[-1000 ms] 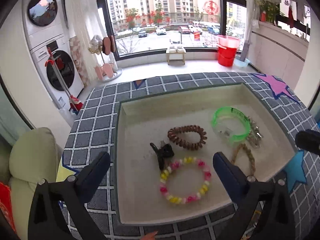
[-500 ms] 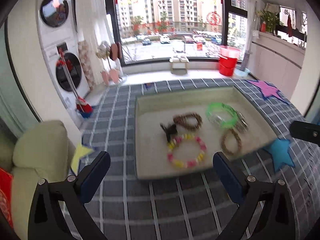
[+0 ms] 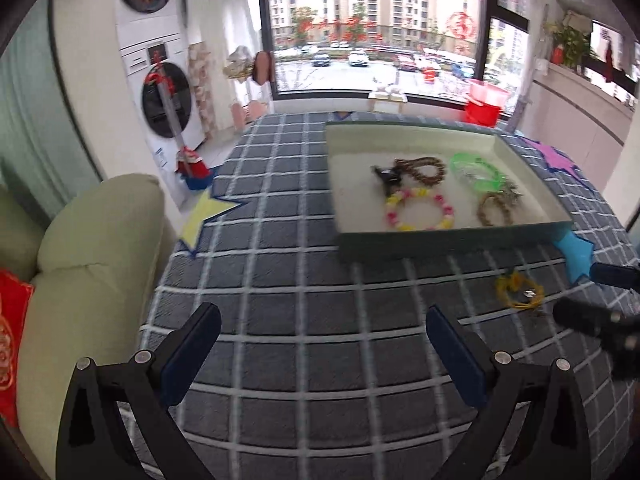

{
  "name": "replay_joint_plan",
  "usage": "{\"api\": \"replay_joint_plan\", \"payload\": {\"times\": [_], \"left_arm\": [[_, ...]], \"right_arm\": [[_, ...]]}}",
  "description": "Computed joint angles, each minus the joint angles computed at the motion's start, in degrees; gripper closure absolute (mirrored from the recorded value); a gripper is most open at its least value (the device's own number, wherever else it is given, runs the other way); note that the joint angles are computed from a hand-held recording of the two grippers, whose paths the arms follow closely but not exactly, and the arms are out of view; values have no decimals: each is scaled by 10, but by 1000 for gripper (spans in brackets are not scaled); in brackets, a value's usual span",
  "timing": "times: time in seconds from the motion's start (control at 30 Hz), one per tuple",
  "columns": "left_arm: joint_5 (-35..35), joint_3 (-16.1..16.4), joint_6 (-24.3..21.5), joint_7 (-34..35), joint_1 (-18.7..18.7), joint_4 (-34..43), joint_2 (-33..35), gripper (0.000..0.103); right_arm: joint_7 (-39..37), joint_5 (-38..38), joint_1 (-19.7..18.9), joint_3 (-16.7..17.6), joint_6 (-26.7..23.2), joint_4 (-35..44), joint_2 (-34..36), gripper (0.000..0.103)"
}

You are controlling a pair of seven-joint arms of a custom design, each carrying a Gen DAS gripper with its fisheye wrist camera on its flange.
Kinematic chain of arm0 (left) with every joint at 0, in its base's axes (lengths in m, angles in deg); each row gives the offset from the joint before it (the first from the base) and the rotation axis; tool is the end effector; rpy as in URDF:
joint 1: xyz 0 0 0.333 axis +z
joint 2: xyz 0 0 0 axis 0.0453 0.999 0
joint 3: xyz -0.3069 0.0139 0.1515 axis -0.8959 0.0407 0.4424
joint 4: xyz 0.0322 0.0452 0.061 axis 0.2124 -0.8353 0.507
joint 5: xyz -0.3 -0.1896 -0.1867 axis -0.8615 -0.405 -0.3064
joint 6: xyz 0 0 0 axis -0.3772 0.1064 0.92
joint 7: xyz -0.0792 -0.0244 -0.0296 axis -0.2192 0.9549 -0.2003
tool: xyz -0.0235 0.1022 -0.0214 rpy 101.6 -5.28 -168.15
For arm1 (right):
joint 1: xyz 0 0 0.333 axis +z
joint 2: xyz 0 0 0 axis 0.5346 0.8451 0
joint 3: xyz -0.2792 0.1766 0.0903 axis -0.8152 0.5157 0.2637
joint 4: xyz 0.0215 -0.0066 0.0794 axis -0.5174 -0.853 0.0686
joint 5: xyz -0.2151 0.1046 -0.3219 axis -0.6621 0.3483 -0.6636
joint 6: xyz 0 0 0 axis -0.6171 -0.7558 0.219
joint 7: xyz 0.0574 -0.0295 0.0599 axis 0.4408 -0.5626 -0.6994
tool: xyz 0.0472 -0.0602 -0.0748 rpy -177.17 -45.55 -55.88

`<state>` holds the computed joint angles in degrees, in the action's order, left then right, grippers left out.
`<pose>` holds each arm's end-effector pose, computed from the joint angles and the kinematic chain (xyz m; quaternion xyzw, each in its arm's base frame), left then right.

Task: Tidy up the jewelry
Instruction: 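Lift both tools out of the tray toward the yellow hair tie and silver charm, then grasp the yellow flower hair tie with the right gripper while the left grasps the silver heart charm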

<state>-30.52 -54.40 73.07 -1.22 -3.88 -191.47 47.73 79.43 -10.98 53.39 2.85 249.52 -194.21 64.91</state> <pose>0.4209 -0.2439 0.4720 -0.6837 0.6353 -0.2360 0.2707 0.4564 0.2441 0.4705 -0.7726 0.5660 -0.1314 0.2559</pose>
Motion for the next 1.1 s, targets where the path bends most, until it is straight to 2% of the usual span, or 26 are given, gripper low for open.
{"api": "replay_joint_plan", "payload": {"times": [0.1,0.27,0.4,0.5,0.57,0.63,0.7,0.83,1.0,1.1], "left_arm": [[-20,11,10,5,0,-12,-8,0],[-21,5,10,2,10,-21,-16,0],[-32,4,13,9,11,-23,-16,0],[-39,5,15,21,9,-22,-13,0],[-39,2,15,25,8,-19,-10,0],[-46,3,17,32,4,-16,-5,0],[-53,3,19,39,-1,-12,0,0],[-51,-1,19,44,-7,-2,7,0],[-64,1,22,71,-25,15,24,0],[-78,4,22,90,-38,27,38,0]], "right_arm": [[-9,-13,2,3,-13,23,23,8],[-22,8,6,0,-31,62,65,11],[-2,-25,4,1,-60,89,89,33],[38,-83,4,2,-62,90,90,44],[47,-96,5,2,-58,86,86,58],[52,-97,4,1,-56,83,83,77],[52,-90,2,0,-51,82,83,87],[20,-16,0,-7,-26,69,77,93],[-50,122,1,-18,0,53,66,99],[-101,207,3,-25,7,49,59,99]]}}
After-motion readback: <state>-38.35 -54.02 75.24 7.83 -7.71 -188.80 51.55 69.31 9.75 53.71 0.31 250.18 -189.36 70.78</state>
